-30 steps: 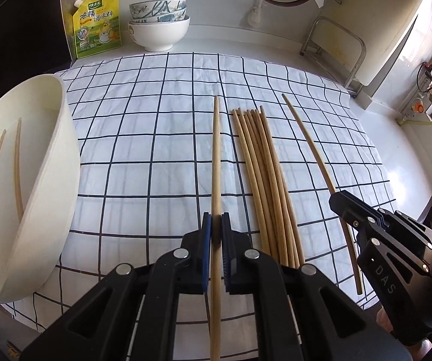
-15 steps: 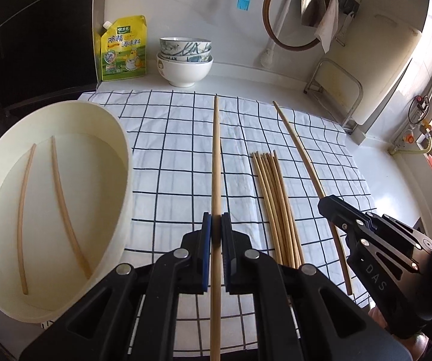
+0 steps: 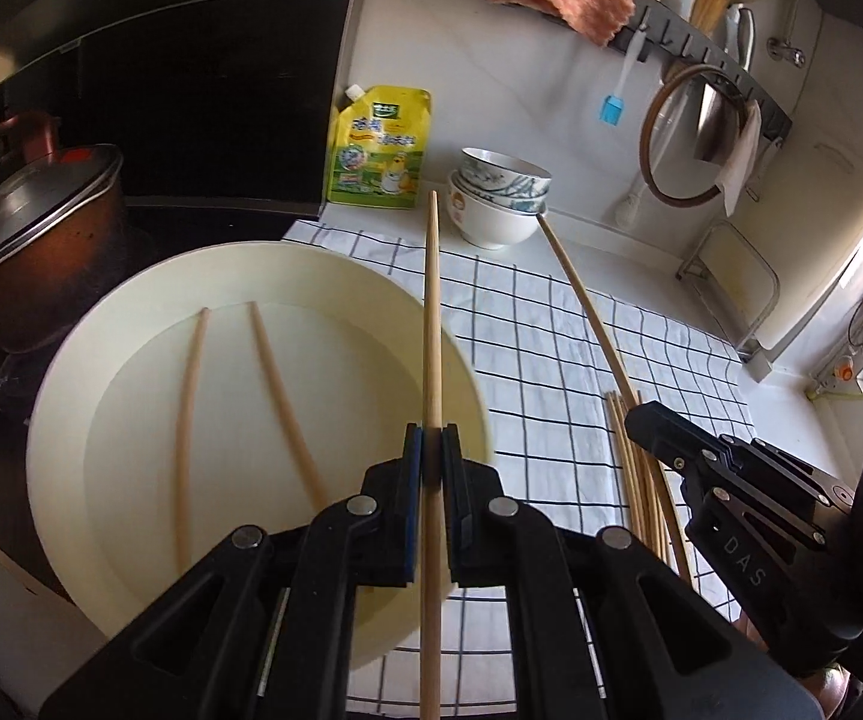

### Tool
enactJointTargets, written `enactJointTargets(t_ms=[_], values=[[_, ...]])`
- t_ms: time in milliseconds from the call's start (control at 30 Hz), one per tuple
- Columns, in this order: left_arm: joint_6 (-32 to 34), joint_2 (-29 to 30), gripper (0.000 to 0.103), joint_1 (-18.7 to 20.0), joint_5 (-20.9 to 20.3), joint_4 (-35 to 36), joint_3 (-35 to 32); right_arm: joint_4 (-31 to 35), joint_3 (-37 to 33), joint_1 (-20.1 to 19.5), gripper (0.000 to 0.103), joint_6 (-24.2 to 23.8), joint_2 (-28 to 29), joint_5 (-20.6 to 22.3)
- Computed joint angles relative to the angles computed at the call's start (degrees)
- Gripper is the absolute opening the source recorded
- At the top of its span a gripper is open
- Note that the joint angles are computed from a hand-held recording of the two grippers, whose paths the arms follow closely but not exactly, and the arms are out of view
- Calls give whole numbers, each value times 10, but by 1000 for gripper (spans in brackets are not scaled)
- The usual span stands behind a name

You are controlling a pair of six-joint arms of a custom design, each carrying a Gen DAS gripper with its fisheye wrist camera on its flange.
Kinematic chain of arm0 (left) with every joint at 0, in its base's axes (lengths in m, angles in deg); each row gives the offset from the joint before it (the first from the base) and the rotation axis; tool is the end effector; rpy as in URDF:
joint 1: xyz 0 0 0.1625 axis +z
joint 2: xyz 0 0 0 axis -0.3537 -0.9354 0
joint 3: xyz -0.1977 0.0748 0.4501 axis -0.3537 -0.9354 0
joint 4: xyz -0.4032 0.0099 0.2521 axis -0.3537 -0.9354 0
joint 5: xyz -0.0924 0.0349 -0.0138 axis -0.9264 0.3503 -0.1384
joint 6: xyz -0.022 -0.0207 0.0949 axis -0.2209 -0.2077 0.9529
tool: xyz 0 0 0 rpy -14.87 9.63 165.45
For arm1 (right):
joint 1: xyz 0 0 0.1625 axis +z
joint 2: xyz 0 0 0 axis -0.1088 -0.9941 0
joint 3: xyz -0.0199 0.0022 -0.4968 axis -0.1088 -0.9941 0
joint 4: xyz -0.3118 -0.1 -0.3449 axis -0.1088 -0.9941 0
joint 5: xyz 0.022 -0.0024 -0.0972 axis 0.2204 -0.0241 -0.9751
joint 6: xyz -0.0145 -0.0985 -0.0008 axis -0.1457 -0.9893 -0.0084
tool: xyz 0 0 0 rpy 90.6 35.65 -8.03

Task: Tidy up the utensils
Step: 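Lift both held chopsticks and carry them over the white basin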

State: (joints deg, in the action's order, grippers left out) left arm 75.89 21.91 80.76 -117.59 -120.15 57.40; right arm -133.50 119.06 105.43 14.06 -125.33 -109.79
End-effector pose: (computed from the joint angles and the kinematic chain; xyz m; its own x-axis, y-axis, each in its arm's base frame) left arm -0.2229 -0.7987 0.1706 -0.8418 -0.0974 -0.5309 0.3079 0.7211 -0.6206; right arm 0.2400 -0.8378 0.1400 -0.7284 -0.4230 0.5390 -0.6531 0.6664 -0.3597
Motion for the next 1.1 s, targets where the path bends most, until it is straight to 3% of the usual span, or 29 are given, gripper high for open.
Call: enactJointTargets(t_ms=[367, 833, 1100], values=[[-32, -36, 7, 36, 29, -4, 32, 73, -68, 28, 6, -8, 69, 16], [-56, -35, 7, 74, 12, 30, 13, 182, -152, 34, 6, 24, 133, -7], [-59, -31, 7, 81, 7, 46, 4, 187, -158, 33, 6, 30, 141, -20]])
